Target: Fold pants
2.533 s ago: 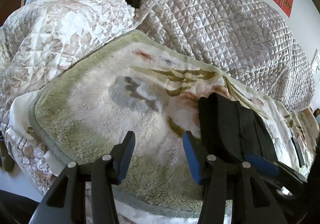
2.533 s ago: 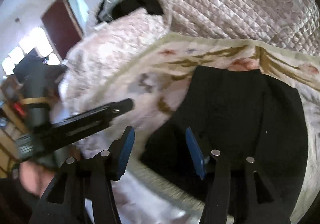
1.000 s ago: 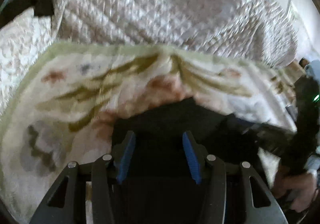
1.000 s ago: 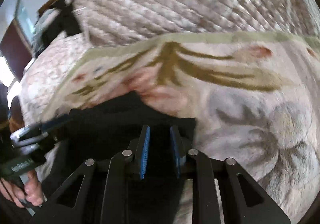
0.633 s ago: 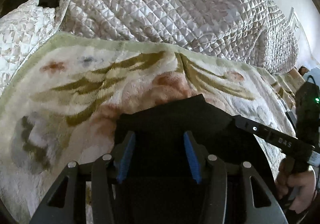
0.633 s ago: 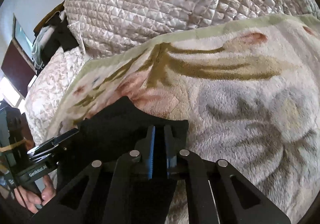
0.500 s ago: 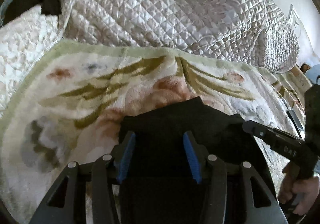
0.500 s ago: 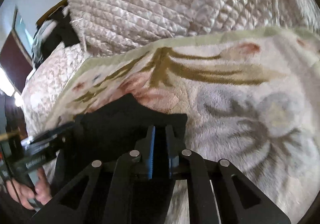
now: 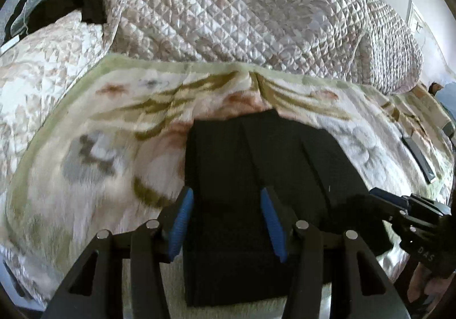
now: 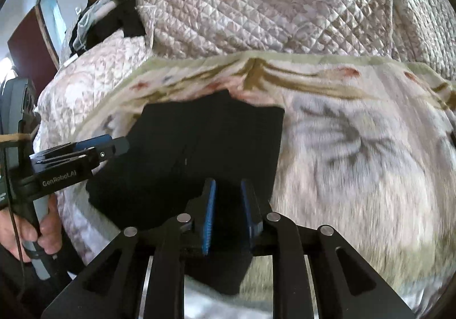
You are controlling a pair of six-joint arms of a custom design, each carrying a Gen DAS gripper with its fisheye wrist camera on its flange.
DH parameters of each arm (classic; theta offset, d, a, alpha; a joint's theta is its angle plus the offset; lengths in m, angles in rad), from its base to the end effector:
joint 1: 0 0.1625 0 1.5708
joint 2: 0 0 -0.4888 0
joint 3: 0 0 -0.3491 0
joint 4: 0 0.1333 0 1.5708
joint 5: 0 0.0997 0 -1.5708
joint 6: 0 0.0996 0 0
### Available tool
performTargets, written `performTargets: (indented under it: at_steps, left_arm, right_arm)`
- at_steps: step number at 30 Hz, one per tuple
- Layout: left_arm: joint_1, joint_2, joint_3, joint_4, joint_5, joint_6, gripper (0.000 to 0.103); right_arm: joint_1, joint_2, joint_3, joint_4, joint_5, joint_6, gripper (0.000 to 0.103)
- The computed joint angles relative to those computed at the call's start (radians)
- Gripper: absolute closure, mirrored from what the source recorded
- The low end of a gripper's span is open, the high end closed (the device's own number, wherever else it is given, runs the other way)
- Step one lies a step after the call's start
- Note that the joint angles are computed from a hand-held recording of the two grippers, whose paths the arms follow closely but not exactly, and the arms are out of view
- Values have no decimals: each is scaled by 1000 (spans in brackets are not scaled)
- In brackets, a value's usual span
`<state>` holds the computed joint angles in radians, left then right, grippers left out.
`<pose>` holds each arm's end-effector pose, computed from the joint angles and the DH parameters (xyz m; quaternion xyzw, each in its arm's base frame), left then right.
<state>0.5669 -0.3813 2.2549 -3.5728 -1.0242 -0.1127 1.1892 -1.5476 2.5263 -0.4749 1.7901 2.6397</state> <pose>-0.2881 -0.4028 -0.0604 0.3985 0.8745 -0.1951 0.1957 0.0130 -0.2673 0.2273 -0.0041 -0.8577 0.4167 0.3013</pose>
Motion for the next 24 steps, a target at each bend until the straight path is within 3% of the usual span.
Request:
performTargets:
  at_steps: [7,13,20,22,24]
  left_arm:
    - [2,33,55,-92,0,-3,49]
    - [20,27,58,-105,-30,-4,49]
    - [45,-19,38,-40,-14,-16,49]
    - [57,-31,26,-20,-28,-19,49]
    - [78,-43,1,22,-71,-18,49]
  right_arm:
    - [-42,36,83,-162,-21,-85,85]
    - [-84,23,94,-167,-71,-87,85]
    - [-179,-84,46,34,-194,-17,81]
    - [-234,-114,22,103,-257,16,65]
    - [-321,-126,-10,199,-369,47,58]
